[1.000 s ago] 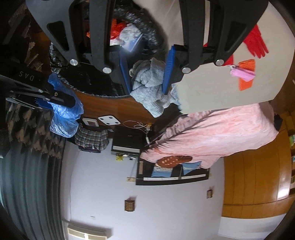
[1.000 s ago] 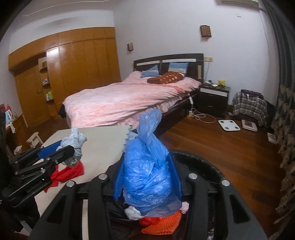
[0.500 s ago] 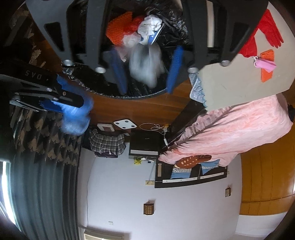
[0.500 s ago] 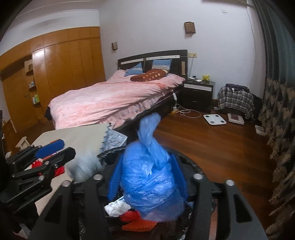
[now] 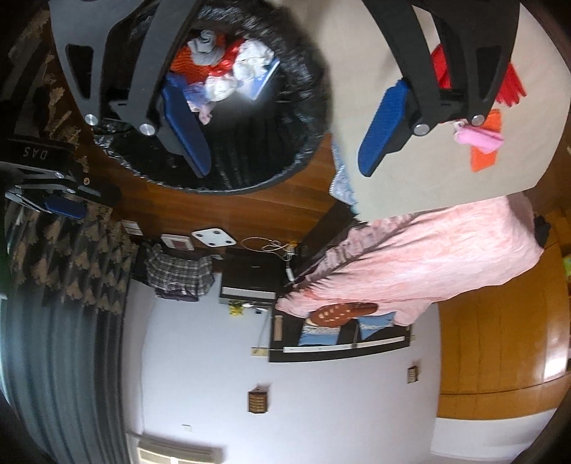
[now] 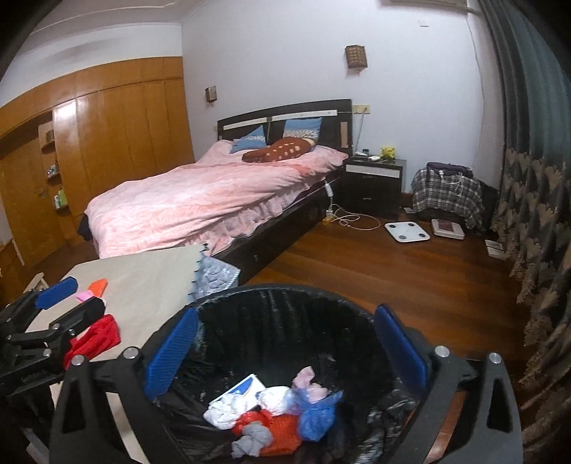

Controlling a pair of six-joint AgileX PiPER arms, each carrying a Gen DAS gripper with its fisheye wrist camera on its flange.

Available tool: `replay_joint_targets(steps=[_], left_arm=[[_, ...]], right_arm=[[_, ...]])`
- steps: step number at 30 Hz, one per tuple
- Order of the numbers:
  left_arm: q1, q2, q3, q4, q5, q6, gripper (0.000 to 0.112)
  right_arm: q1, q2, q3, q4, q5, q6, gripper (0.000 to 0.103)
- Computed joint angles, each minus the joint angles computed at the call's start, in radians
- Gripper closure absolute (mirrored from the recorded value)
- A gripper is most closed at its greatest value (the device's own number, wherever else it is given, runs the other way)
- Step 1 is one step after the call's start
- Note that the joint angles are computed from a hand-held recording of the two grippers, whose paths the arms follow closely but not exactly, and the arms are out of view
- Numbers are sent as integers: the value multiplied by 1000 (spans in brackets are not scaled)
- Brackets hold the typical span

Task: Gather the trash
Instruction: 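Move both grippers back to the red gloves on the table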

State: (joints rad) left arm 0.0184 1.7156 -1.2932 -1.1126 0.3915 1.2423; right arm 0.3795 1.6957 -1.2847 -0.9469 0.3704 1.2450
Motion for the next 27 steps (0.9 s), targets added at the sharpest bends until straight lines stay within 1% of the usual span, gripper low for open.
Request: replay_joint_targets(steps=[2, 8, 15, 24, 27], left_arm=[[30, -16, 19, -8, 0, 13, 26], [111, -51, 60, 8, -10, -5, 26], [220, -81, 98, 12, -30, 4, 26], [336, -64, 89, 48, -41, -21, 26], [365, -49, 72, 87, -48, -62, 26]], right_arm=[[17, 19, -22, 18, -3, -18, 6], [81, 83, -99, 80, -3, -86, 6], [148, 161, -204, 177, -2, -204, 6], [210, 261, -345, 296, 15, -345, 6], [225, 295, -394, 337, 23, -398, 6]])
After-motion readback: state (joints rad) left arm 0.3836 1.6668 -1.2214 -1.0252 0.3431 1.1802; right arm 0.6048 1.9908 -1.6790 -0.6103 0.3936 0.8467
